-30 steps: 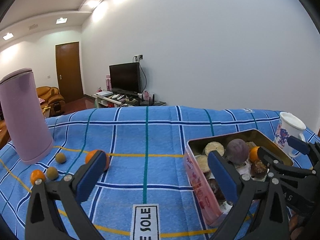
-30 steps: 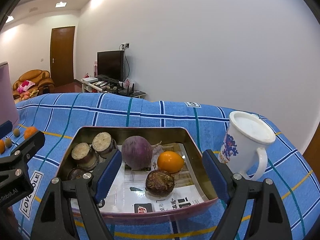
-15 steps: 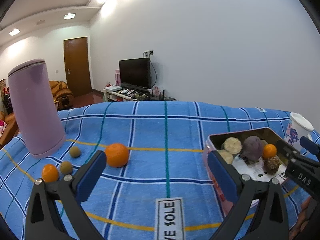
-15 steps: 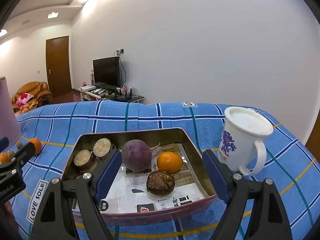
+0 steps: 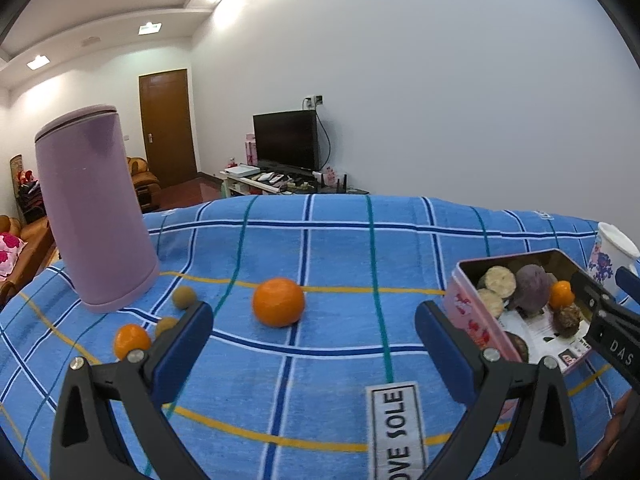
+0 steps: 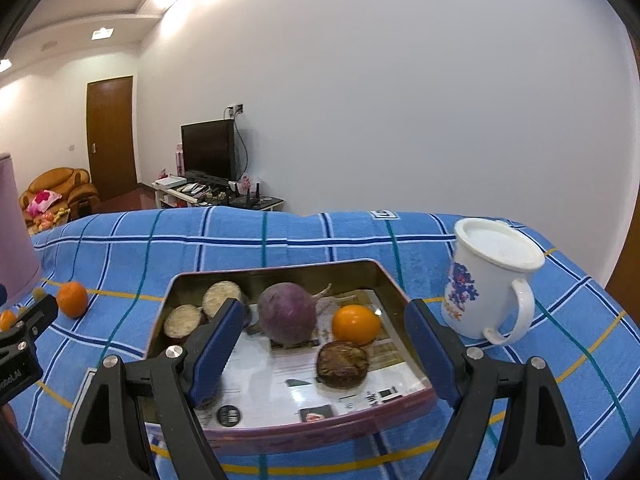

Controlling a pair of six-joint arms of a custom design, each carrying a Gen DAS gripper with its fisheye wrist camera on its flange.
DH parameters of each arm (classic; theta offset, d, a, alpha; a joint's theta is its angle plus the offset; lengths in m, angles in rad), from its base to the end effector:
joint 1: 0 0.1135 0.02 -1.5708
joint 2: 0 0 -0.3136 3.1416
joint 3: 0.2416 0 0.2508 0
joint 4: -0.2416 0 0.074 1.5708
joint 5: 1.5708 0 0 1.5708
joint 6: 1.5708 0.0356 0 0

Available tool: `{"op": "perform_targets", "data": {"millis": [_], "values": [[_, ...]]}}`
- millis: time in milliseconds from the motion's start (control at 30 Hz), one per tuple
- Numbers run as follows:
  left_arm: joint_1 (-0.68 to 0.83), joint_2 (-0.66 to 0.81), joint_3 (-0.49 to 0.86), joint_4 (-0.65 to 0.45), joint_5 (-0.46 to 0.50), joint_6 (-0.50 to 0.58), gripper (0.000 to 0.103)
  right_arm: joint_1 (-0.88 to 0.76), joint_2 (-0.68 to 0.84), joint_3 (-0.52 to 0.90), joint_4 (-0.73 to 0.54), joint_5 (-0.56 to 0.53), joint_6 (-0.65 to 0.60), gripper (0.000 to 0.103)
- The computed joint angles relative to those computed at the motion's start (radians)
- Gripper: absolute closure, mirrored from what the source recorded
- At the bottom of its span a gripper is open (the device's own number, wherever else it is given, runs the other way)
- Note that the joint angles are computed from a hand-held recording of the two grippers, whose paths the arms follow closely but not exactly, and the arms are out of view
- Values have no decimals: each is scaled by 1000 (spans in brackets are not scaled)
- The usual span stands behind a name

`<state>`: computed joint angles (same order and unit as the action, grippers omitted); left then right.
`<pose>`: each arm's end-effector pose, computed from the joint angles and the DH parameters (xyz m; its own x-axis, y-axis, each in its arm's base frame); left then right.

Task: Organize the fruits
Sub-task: 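Grasp an orange with the left tool while the right grasps another orange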

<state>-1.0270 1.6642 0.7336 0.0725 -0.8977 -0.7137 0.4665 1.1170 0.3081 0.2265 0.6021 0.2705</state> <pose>0.1820 -0.2472 0.1935 -0.4720 -0.0081 -0.8816 -0.0529 0.9984 0.0192 0.1701 0.0631 0.2038 -0.4596 0.0152 -0.8880 0.1812 0.9804 -0.0770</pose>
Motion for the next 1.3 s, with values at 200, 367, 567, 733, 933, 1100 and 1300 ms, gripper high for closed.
{"op": "perform_targets", "data": {"millis": [200,367,567,733,933,1100,1300], "values": [[28,-42,-44,4,10,3,0,86,62,35,-21,50,38,19],[59,-78,-84,14,25,10,0,167,119,71,-40,84,99,19],[110,-122,-133,23,57,19,0,252,214,131,-55,104,165,19],[161,-156,-170,37,88,35,0,304,295,186,-56,106,199,19],[249,-198,-212,49,129,83,0,349,381,257,-67,94,237,19],[376,-240,-259,82,227,162,0,386,444,316,-80,88,252,19],[540,-258,-291,101,365,284,0,404,519,392,-110,55,265,19]]}}
